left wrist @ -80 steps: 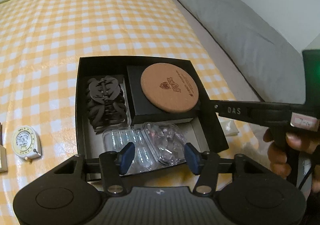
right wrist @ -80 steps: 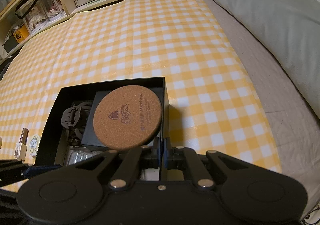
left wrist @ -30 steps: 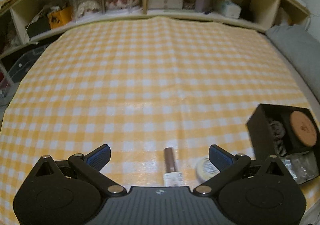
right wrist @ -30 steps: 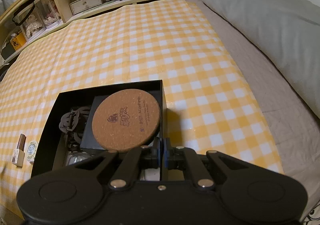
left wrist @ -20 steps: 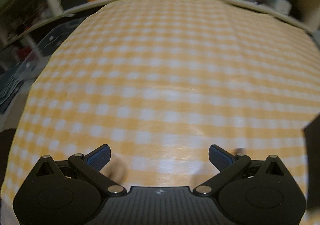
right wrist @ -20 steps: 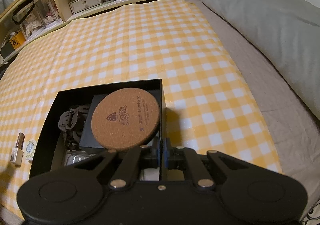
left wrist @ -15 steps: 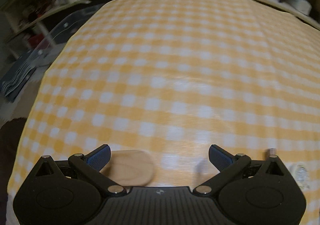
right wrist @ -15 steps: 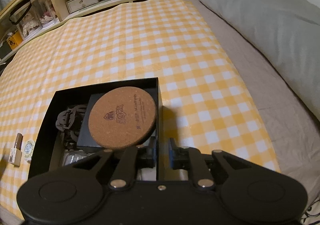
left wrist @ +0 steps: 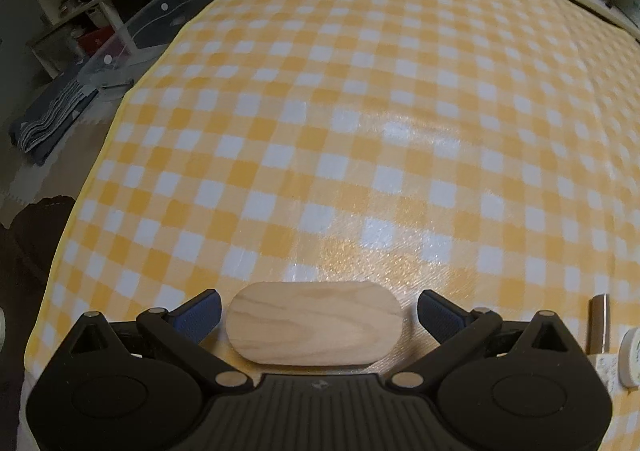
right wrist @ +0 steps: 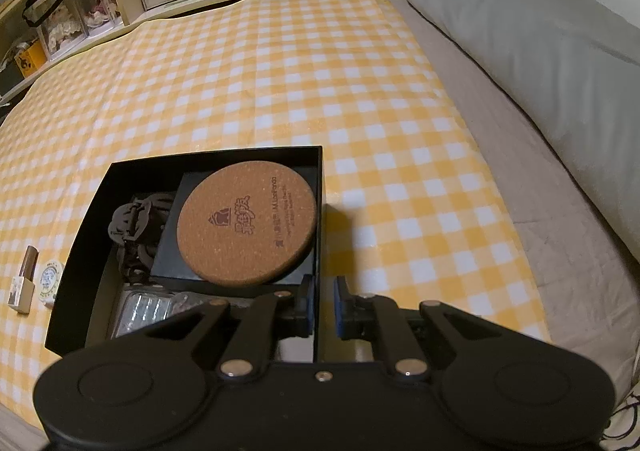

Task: Organize rigid objects
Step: 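Move the left gripper to the light wooden oval block and grasp it, then lift the wooden oval block with the left gripper toward the tray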

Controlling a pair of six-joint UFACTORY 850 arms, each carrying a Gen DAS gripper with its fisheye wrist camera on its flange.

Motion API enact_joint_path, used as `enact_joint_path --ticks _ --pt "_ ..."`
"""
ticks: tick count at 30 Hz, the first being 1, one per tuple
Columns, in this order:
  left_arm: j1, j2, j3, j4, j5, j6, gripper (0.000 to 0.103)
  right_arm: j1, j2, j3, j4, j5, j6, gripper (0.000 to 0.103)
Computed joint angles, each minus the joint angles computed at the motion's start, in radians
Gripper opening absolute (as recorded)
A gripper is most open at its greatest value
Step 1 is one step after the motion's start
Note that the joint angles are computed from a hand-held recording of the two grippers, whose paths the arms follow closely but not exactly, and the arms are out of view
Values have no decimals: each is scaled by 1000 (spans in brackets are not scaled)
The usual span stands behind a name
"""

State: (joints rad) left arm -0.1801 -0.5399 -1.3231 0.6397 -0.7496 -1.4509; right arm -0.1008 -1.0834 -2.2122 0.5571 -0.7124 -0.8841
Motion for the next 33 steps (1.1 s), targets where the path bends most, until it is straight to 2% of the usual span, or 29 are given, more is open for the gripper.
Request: enact_joint_path --ticks 6,13,17,21,22,23,25,29,33 --pt "6 -14 -3 -16 -21 23 103 7 -7 -7 -52 4 22 11" --pt "31 -2 26 -57 30 30 103 12 6 23 -63 38 20 11" --pt "47 10 54 -69 84 -9 103 8 -18 -19 -64 -9 45 11" --pt "47 6 51 -59 84 -14 102 8 -28 -34 -72 -11 52 11" --pt "47 5 49 -58 86 -9 98 8 -25 -29 -70 -11 50 11" --pt "46 7 50 -51 92 -11 93 7 -30 -38 -71 -13 50 11" --pt "42 3 32 -50 72 -12 93 8 -34 -44 -72 -16 52 10" --pt "20 11 16 0 88 -39 92 10 -32 -39 -70 -10 39 7" --pt "-18 39 16 91 168 -136 93 12 -28 -31 -69 -3 34 6"
